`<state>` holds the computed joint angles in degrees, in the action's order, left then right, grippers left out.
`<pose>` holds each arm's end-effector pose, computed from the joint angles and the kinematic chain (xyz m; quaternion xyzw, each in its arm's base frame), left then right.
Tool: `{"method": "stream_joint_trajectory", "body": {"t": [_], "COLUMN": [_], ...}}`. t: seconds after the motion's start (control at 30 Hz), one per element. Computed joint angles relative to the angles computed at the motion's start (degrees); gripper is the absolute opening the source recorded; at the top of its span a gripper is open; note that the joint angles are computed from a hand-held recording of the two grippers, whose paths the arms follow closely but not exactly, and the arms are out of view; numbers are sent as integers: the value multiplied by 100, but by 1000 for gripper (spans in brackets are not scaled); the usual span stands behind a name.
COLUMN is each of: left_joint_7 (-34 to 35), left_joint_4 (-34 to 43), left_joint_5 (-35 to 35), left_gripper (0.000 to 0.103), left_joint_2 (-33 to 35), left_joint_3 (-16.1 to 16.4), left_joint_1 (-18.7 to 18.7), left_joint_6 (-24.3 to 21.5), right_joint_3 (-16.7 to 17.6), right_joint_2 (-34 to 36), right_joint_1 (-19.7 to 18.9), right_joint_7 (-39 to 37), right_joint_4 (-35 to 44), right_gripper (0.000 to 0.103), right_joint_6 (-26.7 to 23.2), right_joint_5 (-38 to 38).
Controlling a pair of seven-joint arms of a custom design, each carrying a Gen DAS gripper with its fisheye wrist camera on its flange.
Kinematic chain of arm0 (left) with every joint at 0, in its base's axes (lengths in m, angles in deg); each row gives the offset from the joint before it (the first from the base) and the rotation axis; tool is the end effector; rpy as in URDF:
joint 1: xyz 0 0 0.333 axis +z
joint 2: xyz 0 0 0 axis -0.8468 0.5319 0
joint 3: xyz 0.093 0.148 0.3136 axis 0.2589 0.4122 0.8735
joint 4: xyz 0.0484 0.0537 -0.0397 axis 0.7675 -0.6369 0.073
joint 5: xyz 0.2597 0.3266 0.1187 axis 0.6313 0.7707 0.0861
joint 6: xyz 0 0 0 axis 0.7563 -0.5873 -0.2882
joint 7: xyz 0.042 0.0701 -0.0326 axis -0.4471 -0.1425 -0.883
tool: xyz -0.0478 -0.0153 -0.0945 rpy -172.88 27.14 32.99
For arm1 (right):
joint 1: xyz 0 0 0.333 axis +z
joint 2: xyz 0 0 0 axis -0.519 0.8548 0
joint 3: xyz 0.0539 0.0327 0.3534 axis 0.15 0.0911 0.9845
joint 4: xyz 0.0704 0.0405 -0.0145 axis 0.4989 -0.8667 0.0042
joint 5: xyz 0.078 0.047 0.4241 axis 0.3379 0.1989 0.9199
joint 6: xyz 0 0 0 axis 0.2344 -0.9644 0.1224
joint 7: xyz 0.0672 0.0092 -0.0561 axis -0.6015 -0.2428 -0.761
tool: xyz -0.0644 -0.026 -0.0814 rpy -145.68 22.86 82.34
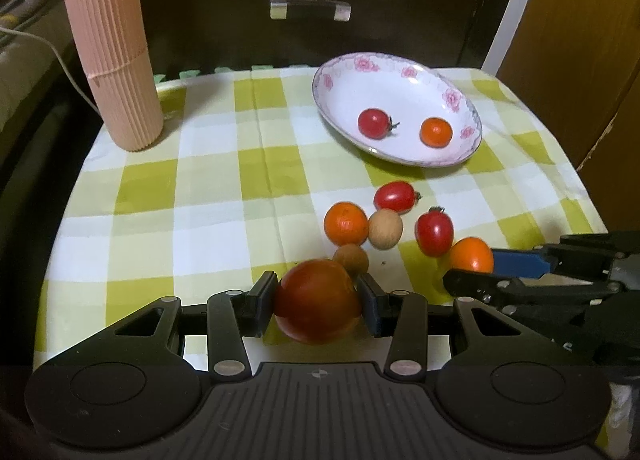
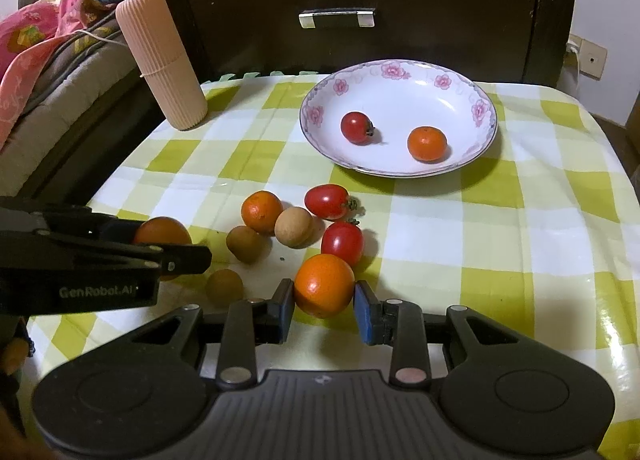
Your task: Organize fruits
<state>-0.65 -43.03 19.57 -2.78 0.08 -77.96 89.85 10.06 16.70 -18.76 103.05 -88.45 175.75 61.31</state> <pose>0.6568 -0.3625 0.3797 -0.7190 0.6269 -0.2314 0.1908 0.7078 0.2292 0.3604 -0.8272 0.4452 -0.0731 0.3349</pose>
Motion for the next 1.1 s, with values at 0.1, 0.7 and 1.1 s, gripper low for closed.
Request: {"method": "stream_joint_trajectory", "body": {"t": [0.1, 0.7, 1.1], "left_joint_7": [15, 384, 370], "left_joint_4": [71, 1366, -442], "left_joint_5": [-26, -125, -902], "left_gripper": [52, 50, 55], "left_joint_2": [42, 857, -254], "left_joint_3": [-5, 198, -342], "left_joint_1": [13, -97, 50], "left_joint_6": [42, 259, 528], "right_joint_3": [-3, -61, -182], "right_joint_2": [7, 600, 480], "right_joint_1": [2, -84, -150], "right_joint_7": [18, 548, 966], "right_joint_4": [30, 996, 765], "right_gripper": [31, 31, 31], "right_joint_6": [-3, 20, 1], "right_joint_5": [8, -120, -431]}}
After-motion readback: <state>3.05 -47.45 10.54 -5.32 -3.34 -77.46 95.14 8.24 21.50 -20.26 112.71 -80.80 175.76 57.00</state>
